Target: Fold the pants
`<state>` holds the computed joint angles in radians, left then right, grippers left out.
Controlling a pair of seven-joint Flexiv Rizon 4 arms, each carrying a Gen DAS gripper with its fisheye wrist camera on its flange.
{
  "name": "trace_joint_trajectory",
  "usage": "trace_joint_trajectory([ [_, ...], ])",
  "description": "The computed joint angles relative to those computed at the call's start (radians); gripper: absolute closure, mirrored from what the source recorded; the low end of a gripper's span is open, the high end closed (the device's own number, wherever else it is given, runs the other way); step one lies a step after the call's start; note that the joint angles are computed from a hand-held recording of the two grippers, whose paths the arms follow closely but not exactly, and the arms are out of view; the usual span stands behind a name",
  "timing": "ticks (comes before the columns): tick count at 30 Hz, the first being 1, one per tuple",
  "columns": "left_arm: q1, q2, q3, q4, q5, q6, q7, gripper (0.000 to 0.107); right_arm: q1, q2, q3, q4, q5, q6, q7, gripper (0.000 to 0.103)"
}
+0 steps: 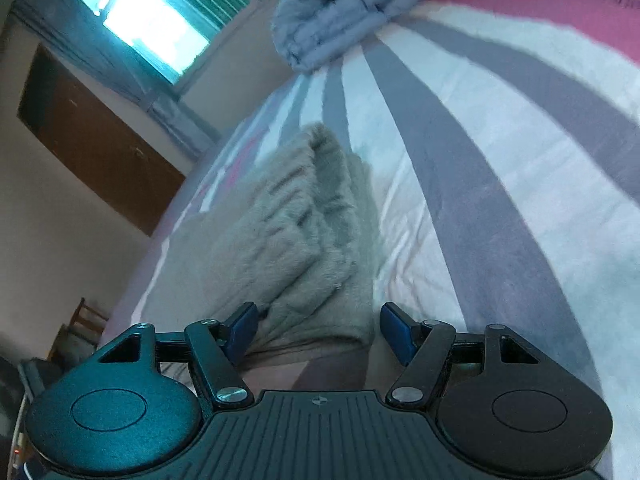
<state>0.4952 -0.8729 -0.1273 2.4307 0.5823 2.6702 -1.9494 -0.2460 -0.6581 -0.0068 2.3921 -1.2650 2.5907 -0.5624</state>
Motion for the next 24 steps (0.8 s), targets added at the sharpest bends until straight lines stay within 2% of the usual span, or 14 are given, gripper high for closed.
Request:
trace_joint_trajectory([
  [1,-0.028,-0.01,0.028,0.026,-0.032,0.061,0.019,0.016,-0.004,0.002,0.006,0.021,0.027,0.019,-0.031,0.035],
  [3,-0.046,-0.009,0.046,0.062,-0.069,0.1,0.023,0.018,-0.016,0.007,0.019,0.052,0.07,0.062,-0.064,0.035],
  [5,-0.044,-0.018,0.049,0.081,-0.09,0.149,0.005,0.019,-0.036,-0.012,0.021,0.048,0.041,0.098,-0.011,0.036],
  [7,-0.031,0.009,0.04,0.09,-0.091,0.088,-0.01,0.021,-0.049,-0.038,0.021,0.041,0.016,0.13,0.064,0.048],
  [8,-0.045,0.019,0.048,0.098,-0.105,0.082,0.0,0.023,-0.056,-0.056,0.021,0.027,-0.001,0.154,0.113,0.05],
  [10,-0.069,0.039,0.059,0.111,-0.123,0.064,0.024,0.023,-0.05,-0.076,0.02,0.013,0.007,0.182,0.172,0.05],
  [13,-0.151,0.076,0.091,0.138,-0.202,0.043,0.093,0.023,-0.043,-0.087,0.023,0.01,0.031,0.231,0.215,0.05],
  [18,-0.255,0.085,0.127,0.167,-0.337,0.045,0.177,0.027,-0.007,-0.068,0.037,0.061,0.121,0.278,0.174,0.05],
  [22,-0.334,0.057,0.142,0.173,-0.487,0.106,0.172,0.034,0.018,-0.053,0.048,0.091,0.195,0.299,0.116,0.05],
  [24,-0.358,0.031,0.144,0.162,-0.531,0.153,0.157,0.032,0.026,-0.061,0.057,0.094,0.24,0.314,0.107,0.05],
])
